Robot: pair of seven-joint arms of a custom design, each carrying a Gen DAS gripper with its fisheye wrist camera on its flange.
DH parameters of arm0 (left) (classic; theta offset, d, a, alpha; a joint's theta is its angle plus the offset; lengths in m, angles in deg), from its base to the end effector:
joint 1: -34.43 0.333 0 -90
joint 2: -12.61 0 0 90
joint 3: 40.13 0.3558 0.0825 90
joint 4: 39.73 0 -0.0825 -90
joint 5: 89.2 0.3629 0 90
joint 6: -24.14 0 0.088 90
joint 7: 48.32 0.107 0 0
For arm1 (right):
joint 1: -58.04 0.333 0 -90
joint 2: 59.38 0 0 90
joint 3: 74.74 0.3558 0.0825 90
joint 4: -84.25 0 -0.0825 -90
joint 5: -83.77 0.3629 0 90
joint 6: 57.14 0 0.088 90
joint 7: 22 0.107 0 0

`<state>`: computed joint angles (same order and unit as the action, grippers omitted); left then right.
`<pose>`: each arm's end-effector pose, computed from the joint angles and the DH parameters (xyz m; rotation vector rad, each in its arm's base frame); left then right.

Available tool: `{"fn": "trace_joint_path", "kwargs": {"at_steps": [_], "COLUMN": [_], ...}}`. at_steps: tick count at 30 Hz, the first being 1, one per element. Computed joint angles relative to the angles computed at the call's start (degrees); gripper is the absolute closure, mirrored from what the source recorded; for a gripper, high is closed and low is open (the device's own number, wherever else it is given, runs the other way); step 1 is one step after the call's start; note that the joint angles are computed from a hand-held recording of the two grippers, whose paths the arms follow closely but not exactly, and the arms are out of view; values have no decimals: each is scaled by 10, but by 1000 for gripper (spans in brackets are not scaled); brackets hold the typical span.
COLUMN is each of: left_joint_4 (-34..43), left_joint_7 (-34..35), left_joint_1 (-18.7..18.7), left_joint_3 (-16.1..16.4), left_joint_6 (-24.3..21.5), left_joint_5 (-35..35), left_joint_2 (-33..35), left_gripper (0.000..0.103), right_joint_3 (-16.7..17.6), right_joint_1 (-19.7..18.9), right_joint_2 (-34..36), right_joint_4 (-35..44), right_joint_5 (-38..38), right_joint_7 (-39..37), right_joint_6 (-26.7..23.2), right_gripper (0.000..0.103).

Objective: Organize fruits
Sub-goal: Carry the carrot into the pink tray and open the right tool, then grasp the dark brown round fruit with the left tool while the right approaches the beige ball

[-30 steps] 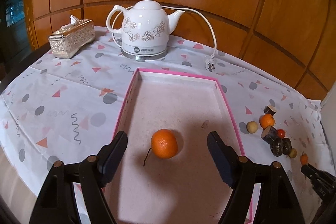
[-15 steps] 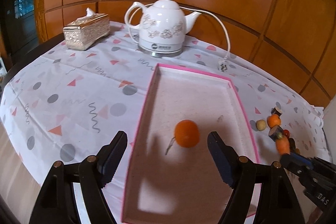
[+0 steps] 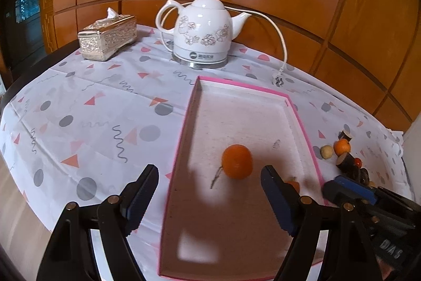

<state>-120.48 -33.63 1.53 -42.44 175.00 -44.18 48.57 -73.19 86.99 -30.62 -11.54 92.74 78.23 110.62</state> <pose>0.6211 -0.4495 0.4382 -1.9297 1.6880 -0.8787 0.6326 0.3566 0.4490 -1.8636 1.5154 -0.2802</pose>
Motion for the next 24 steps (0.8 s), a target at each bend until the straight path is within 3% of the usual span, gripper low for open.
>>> {"fn": "trace_joint_path", "kwargs": {"at_steps": [7, 14, 18, 24], "left_joint_4": [31, 77, 106, 166], "left_joint_7": [35, 98, 144, 227], "left_joint_1": [-6, -17, -20, -26], "left_joint_3": [-8, -16, -25, -41], "left_joint_6": [5, 2, 1, -5], "left_joint_5": [-5, -27, -56, -100], "left_joint_2": [15, 41, 60, 97], "left_gripper": [23, 23, 23, 33], "right_joint_3": [-66, -155, -177, -216], "right_joint_1": [17, 49, 48, 64], "right_joint_2": [-55, -102, -114, -128], "right_joint_4": [-107, -205, -231, -256], "right_joint_5": [-7, -73, -110, -171], "right_joint_7": [94, 222, 269, 337], "right_joint_6": [42, 67, 75, 79], "right_gripper": [76, 76, 76, 76]}}
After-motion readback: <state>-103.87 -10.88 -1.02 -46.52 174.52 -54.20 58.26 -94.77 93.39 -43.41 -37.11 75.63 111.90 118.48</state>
